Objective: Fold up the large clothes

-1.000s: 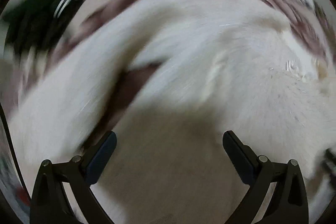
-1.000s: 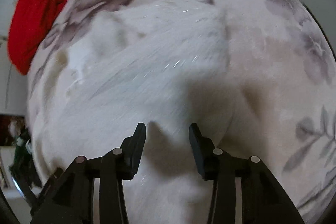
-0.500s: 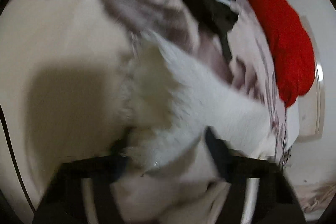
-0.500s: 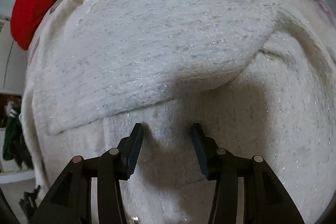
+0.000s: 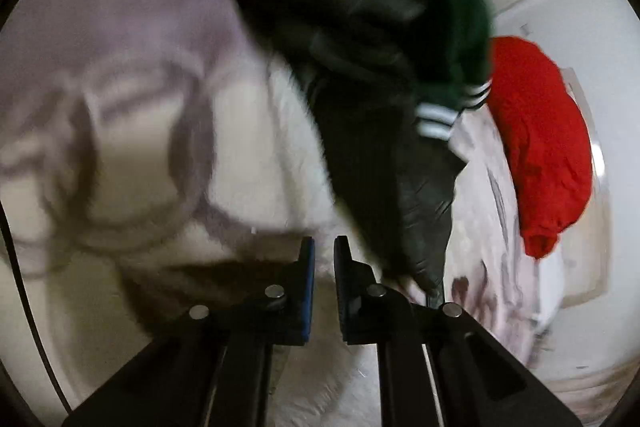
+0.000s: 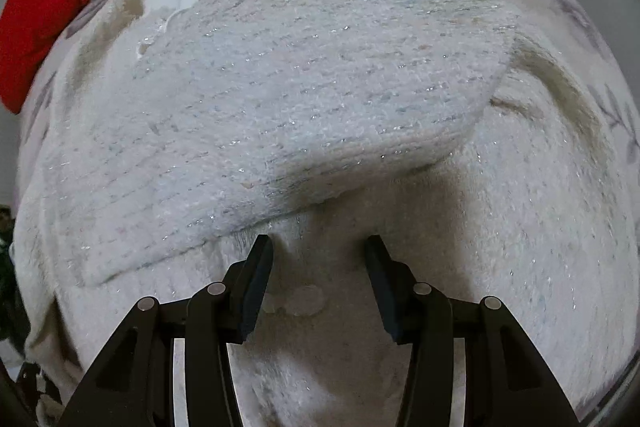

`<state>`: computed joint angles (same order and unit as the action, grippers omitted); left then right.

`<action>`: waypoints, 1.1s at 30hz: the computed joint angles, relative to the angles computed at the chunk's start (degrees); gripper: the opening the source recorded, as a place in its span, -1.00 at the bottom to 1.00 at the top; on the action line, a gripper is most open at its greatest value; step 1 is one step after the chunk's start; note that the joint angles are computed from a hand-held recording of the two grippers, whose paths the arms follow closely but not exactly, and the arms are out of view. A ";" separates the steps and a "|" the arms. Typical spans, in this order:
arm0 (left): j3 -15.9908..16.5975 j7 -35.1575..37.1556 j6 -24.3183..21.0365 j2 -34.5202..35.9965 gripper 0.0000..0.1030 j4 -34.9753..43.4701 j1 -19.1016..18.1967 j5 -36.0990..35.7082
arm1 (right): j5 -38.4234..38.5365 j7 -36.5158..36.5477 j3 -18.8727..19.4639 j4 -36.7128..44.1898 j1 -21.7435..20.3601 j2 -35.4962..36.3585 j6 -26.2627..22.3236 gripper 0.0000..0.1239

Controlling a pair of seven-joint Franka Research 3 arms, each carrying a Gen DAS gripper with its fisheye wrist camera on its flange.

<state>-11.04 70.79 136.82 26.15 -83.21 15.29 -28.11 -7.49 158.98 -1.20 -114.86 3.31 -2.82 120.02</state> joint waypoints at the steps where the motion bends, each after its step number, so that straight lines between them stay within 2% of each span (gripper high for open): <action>1: -1.15 0.90 -4.23 0.90 -0.84 1.26 1.71 -2.63 | -0.60 1.28 0.49 2.68 0.40 2.02 -1.42 -0.16; 2: -2.92 2.07 -6.77 0.72 -0.83 0.79 3.92 -5.33 | -1.24 2.45 0.60 3.54 0.81 2.66 -2.38 -0.16; 3: -2.69 3.37 -8.45 -1.18 -0.82 -1.69 4.51 -8.69 | -1.55 3.35 0.60 3.21 1.18 2.26 -2.94 -0.15; 5: -2.10 4.55 -9.59 -5.42 -0.51 -6.89 5.39 -13.05 | -1.60 4.35 0.55 3.65 1.69 2.56 -4.12 -0.15; 6: -1.35 4.25 -9.99 -7.92 -0.13 -9.68 5.44 -14.44 | -1.61 5.12 0.72 5.45 2.06 4.20 -4.48 -0.15; 7: -0.82 4.49 -10.20 -10.59 0.14 -12.80 5.76 -17.13 | -1.37 5.14 0.56 6.50 2.29 4.84 -5.12 -0.15; 8: -0.26 4.98 -10.48 -12.83 0.20 -15.34 5.93 -19.67 | -1.09 4.98 0.39 7.25 2.49 5.50 -5.43 -0.15; 11: 1.64 3.98 -12.48 -18.91 0.21 -21.17 4.58 -22.23 | -0.26 3.90 -0.23 6.90 2.60 5.05 -5.59 -0.15; 14: 2.51 4.27 -14.03 -22.92 0.21 -25.04 1.66 -24.25 | 0.31 1.34 -1.00 8.53 1.87 6.09 -6.07 -0.14; 17: 3.23 5.37 -14.42 -25.44 0.21 -28.74 -1.52 -29.23 | 0.12 -0.02 -1.22 7.74 1.79 6.09 -4.96 -0.12; 19: 3.62 6.11 -10.62 -26.04 0.21 -31.32 -3.86 -34.18 | 0.09 -0.10 -1.08 6.46 1.99 5.37 -3.96 -0.12; 21: 3.69 6.12 -3.88 -24.34 0.21 -31.34 -6.59 -37.38 | 0.93 -0.73 -1.04 4.72 1.90 4.04 -2.83 -0.12; 23: 3.91 2.48 4.27 -22.30 0.21 -30.62 -9.10 -34.79 | 2.35 -2.00 -1.10 2.43 1.50 1.80 -1.95 -0.12; 25: 4.12 -4.47 12.18 -21.04 0.16 -29.90 -11.02 -26.69 | 3.44 -3.98 -1.19 1.29 0.84 0.90 -1.29 -0.12; 26: 4.16 -7.02 15.62 -20.40 -0.14 -29.20 -11.74 -22.33 | 3.86 -5.07 -1.15 1.18 0.59 0.78 -1.31 -0.12; 28: 4.48 -10.51 15.61 -18.80 -0.84 -25.89 -12.23 -12.18 | 3.80 -7.99 -1.29 2.39 -0.07 1.04 -3.98 -0.12; 31: 4.29 -10.54 14.56 -17.35 -0.85 -20.49 -12.71 0.96 | -1.41 -9.76 -0.85 10.62 0.36 5.70 -15.32 -0.11; 32: 3.92 -9.44 14.15 -17.16 -0.85 -19.22 -12.63 3.40 | -3.55 -9.93 -0.91 12.80 0.73 6.94 -18.02 -0.07; 33: 4.02 -9.35 12.68 -16.52 -0.85 -16.62 -13.24 8.94 | -5.10 -10.33 -1.12 14.37 1.00 7.82 -19.52 0.06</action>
